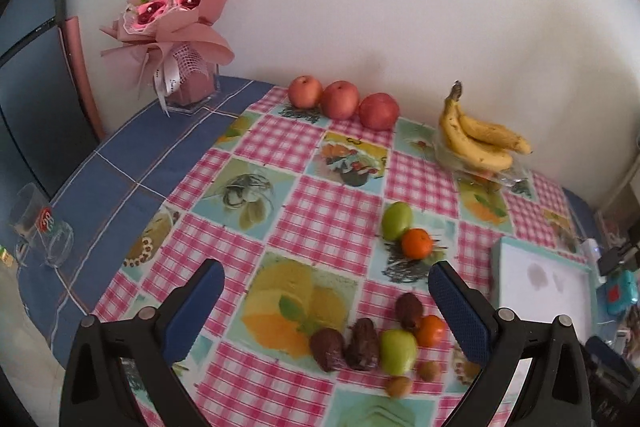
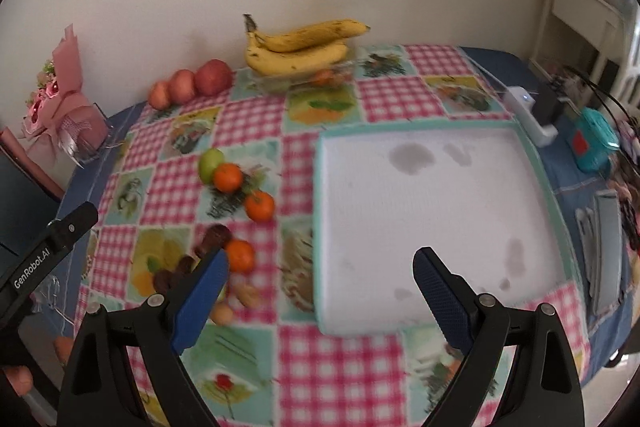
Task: Organize fruits
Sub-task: 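Grasp a small brown fruit with the right tool while the left grasps a dark fruit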
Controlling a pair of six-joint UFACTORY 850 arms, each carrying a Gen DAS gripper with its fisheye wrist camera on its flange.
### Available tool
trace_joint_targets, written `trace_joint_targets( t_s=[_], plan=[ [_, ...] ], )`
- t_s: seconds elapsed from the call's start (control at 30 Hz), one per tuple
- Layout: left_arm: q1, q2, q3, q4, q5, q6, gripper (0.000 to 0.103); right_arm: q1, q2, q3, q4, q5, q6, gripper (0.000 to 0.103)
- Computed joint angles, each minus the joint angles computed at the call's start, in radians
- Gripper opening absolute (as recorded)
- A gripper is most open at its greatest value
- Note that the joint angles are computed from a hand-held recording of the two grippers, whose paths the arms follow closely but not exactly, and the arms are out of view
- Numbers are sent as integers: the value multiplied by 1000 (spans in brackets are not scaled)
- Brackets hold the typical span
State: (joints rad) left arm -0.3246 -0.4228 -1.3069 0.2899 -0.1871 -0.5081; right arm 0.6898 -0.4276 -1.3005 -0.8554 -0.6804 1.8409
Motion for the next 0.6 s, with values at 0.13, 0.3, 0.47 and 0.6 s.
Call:
trace_joint_targets(
  t_s=[0.13, 0.3, 0.47, 0.6],
  plan=[
    [8, -41, -36, 129, -78, -116, 103, -28, -56, -71, 63, 33, -81, 81],
    [32, -87, -81, -55, -147, 51, 103, -51, -123, -156, 157, 50, -209, 75],
    [29, -127, -109, -201, -193, 180, 98, -76, -175, -204, 284, 107, -353, 68],
    [43, -168, -132, -379, -248, 315, 88, -88, -228, -239, 438, 93, -496, 56]
  ],
)
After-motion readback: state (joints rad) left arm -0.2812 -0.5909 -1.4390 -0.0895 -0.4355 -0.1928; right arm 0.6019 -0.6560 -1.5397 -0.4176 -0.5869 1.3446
